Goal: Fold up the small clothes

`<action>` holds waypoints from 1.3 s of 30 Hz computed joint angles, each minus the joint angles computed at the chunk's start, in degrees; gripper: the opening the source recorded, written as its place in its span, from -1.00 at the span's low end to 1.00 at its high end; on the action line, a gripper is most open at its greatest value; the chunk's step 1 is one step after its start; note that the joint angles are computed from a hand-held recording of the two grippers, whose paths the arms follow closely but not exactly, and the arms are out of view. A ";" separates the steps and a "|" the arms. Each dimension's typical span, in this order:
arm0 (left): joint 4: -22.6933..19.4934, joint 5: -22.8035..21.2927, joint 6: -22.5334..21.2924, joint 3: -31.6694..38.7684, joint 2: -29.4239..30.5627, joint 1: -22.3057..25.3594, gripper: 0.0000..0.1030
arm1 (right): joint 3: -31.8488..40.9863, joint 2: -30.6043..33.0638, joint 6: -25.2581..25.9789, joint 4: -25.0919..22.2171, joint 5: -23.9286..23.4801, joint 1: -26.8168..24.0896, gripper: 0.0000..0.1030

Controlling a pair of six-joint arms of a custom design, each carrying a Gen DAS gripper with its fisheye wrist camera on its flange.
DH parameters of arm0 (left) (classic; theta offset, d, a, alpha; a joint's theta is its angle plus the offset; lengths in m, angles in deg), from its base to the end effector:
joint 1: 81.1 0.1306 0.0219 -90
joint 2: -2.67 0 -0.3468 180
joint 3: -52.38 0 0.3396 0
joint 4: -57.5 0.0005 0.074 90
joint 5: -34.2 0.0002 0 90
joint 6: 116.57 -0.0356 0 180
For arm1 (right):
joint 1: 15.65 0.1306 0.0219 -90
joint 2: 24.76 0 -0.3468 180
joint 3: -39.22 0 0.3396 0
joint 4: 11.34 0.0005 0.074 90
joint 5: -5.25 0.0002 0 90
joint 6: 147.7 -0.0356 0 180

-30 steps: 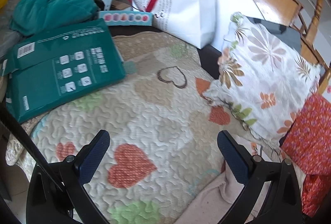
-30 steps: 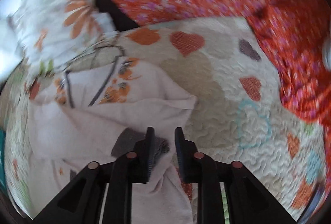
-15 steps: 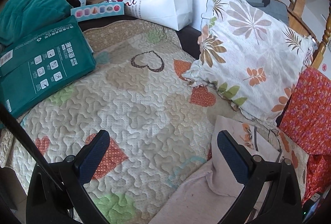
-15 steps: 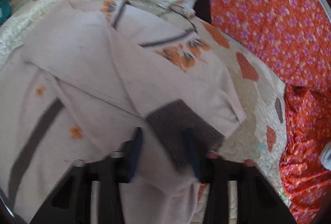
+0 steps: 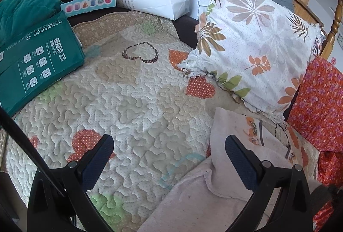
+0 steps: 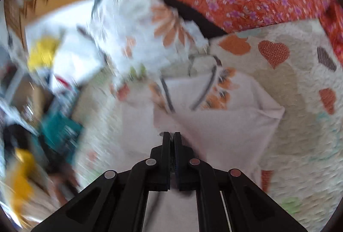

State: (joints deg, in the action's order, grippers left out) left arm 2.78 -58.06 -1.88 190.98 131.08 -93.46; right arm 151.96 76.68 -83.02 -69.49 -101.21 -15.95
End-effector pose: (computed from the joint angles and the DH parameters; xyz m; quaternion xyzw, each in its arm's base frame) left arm 0.6347 -0.1382 0.3854 -0.1066 0.9160 -0.1055 0.3722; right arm 0.4976 0.0070 0.4580 0.1527 0.9091 0.2088 0.3265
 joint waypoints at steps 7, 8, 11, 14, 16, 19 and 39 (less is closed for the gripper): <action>-1.25 0.46 -0.17 1.09 0.62 0.56 1.00 | 5.76 9.12 -5.30 -11.76 15.94 -4.52 -0.92; -1.27 0.61 0.00 1.11 0.60 0.75 1.00 | 5.72 10.00 -6.02 -13.20 21.93 -4.46 -0.90; -1.03 0.67 0.44 0.86 0.35 1.23 1.00 | 3.21 9.81 -4.87 -13.13 35.39 -2.79 -0.86; -0.92 0.20 0.65 0.57 0.17 1.59 1.00 | 1.50 7.62 -1.29 -8.38 35.67 0.57 -0.81; -1.30 0.39 0.96 0.62 0.21 1.91 1.00 | 3.34 8.31 3.40 -5.96 34.91 4.29 -0.80; -1.28 0.85 1.44 -0.02 -0.18 2.30 1.00 | 7.11 10.94 8.18 -4.90 27.98 8.00 -0.80; 2.05 3.13 5.74 -4.46 -3.70 7.22 1.00 | 46.31 41.82 9.42 -13.92 18.23 23.39 -0.03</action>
